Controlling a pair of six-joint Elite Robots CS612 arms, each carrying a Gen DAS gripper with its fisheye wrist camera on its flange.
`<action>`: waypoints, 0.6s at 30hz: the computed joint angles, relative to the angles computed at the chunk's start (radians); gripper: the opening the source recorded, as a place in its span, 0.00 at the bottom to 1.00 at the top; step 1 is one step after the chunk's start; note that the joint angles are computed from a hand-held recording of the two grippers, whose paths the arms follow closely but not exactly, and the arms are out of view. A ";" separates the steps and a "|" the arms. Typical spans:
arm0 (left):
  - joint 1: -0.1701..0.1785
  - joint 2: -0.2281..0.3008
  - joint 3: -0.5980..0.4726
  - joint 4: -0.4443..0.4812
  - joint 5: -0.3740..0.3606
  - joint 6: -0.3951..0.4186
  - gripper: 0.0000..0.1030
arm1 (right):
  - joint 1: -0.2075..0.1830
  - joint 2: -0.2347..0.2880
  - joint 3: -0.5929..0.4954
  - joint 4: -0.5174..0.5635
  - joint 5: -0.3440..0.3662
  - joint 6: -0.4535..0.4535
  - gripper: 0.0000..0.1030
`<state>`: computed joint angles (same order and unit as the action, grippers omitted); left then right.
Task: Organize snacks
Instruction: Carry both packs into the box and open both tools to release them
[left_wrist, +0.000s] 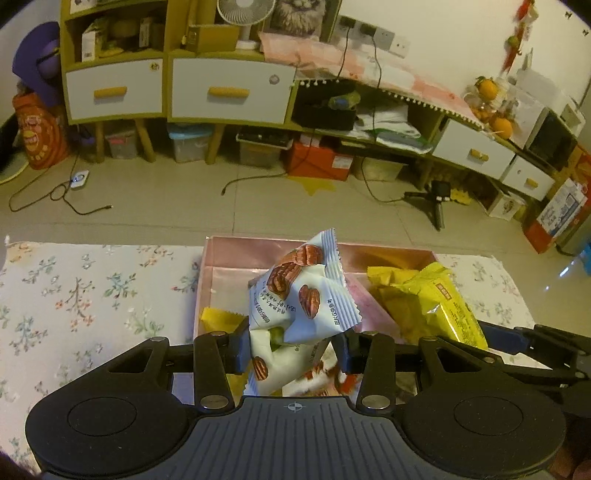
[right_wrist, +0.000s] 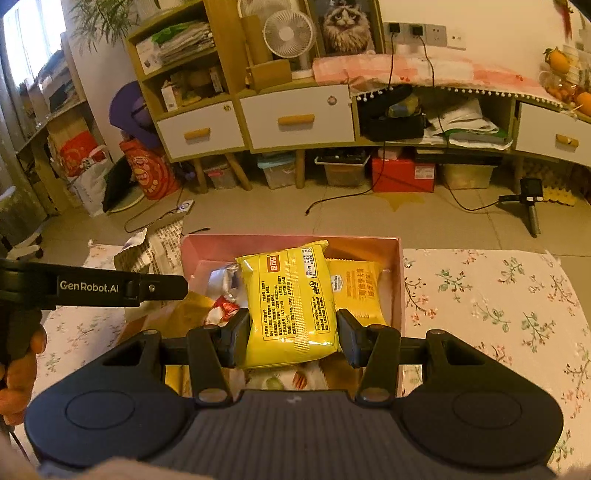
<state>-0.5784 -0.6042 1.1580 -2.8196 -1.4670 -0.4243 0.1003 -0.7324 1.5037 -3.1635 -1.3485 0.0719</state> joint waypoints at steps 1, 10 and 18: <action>0.000 0.007 -0.014 0.017 0.005 0.001 0.39 | 0.001 0.004 -0.006 0.005 -0.005 0.001 0.45; 0.001 0.051 -0.088 0.095 0.028 -0.015 0.40 | 0.009 0.018 -0.037 0.038 -0.013 -0.008 0.45; -0.007 0.049 -0.078 0.049 0.058 0.003 0.51 | 0.005 0.017 -0.035 0.022 -0.008 0.021 0.59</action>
<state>-0.5855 -0.5551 1.0799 -2.7711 -1.4088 -0.4213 0.1051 -0.7157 1.4685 -3.1410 -1.3562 0.0927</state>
